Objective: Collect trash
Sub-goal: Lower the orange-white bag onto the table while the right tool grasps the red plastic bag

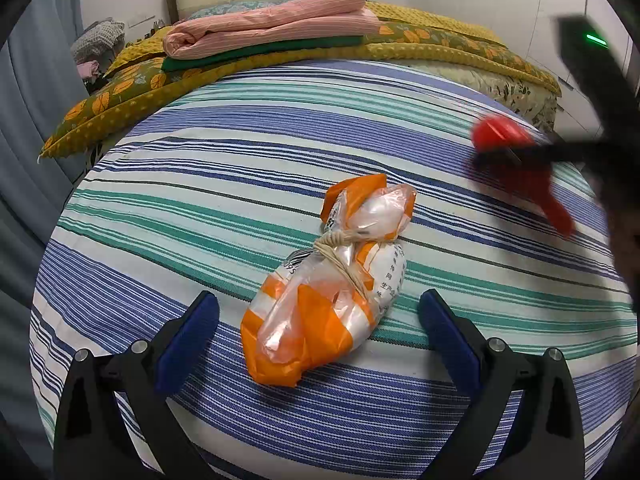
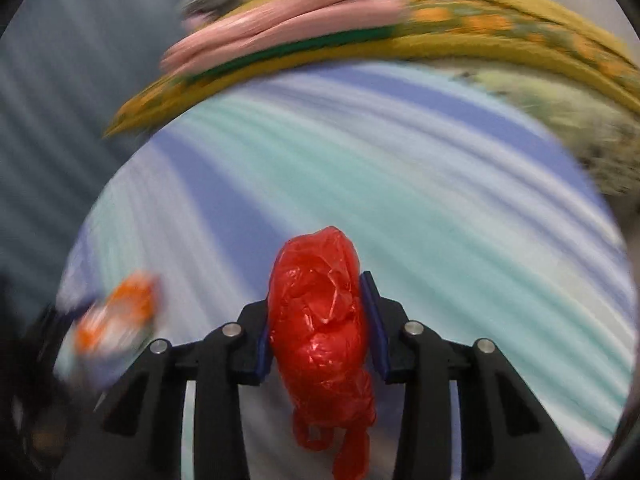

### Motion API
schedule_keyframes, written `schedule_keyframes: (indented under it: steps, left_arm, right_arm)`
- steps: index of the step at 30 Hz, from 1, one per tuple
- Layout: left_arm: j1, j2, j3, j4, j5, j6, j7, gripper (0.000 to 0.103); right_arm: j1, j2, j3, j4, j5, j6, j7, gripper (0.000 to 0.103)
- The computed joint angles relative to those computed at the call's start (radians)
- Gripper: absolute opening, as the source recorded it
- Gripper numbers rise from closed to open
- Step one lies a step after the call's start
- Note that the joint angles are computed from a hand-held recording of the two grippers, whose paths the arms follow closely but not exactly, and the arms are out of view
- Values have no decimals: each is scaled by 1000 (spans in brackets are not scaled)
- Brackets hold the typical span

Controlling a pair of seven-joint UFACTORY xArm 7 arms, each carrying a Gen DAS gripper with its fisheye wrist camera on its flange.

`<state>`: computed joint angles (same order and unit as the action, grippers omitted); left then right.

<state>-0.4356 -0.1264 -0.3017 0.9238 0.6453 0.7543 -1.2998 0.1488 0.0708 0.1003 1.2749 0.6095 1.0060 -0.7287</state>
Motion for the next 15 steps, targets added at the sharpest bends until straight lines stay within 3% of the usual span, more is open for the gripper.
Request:
schedule_keyframes:
  steps: [2, 4, 5, 6, 12, 15]
  left_arm:
    - [0, 0, 0, 0, 0, 0, 0, 98]
    - [0, 0, 0, 0, 0, 0, 0, 98]
    - [0, -1, 1, -1, -1, -1, 0, 98]
    - [0, -1, 1, -1, -1, -2, 0, 98]
    - [-3, -17, 4, -37, -15, -119, 52, 98]
    - [-14, -1, -14, -20, -18, -114, 81, 98]
  right_arm:
    - [-11, -86, -8, -83, 13, 56, -76, 37]
    - [-1, -174, -16, -184, -17, -5, -114, 45]
    - [7, -221, -18, -243, -37, -64, -132, 67]
    - [15, -248, -25, -281, -43, -106, -148, 80]
    - [47, -366, -86, -443, -38, -197, -207, 81]
    - [58, -402, -105, -482, -44, -220, -222, 81]
